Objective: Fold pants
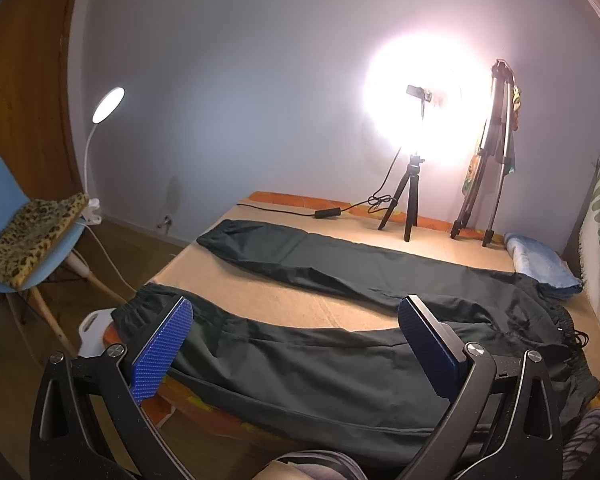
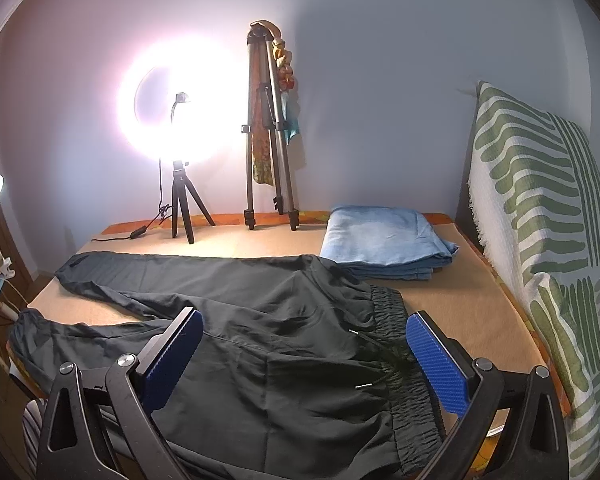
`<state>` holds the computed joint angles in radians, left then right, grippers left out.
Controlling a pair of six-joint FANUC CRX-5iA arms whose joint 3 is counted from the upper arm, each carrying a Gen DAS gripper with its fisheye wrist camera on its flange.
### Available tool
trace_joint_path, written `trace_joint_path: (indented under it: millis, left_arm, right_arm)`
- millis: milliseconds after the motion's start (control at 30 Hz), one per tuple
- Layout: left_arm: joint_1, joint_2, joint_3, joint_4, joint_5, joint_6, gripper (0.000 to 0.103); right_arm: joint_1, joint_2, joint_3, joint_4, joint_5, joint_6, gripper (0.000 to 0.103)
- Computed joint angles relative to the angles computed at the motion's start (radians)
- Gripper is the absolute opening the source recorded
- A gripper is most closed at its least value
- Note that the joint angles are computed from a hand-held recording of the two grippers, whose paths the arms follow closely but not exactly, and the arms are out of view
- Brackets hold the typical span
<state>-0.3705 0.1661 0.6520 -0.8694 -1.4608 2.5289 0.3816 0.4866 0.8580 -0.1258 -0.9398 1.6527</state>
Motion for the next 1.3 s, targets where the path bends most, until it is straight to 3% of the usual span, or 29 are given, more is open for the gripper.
trace_joint_path:
  millis: [400, 500, 633, 833, 1100, 1300]
  left_arm:
    - [0.062, -0.031, -0.059, 0.035, 0.018, -0.007, 0.102]
    - [0.094, -0.062, -0.105, 0.05, 0.028, 0.011, 0.097]
    - [0.134, -0.1, -0.165, 0.065, 0.04, 0.026, 0.088]
    - [0.247, -0.187, -0.304, 0.152, 0.083, 0.075, 0.077]
    - [0.446, -0.318, -0.511, 0.295, 0.176, 0.157, 0.061]
    - [0.594, -0.382, -0.643, 0.409, 0.272, 0.176, 0.055]
  right_arm:
    - [0.012, 0.084, 0.146, -0.034, -0.062, 0.073, 0.103]
    - [0.016, 0.128, 0.221, -0.05, -0.102, 0.088, 0.103]
    - [0.017, 0.135, 0.228, -0.109, -0.085, 0.163, 0.103]
    - [0.012, 0.2, 0.367, -0.251, -0.285, 0.339, 0.103]
    - [0.034, 0.179, 0.32, -0.315, -0.442, 0.557, 0.094]
    - [0.046, 0.182, 0.289, -0.315, -0.534, 0.616, 0.085]
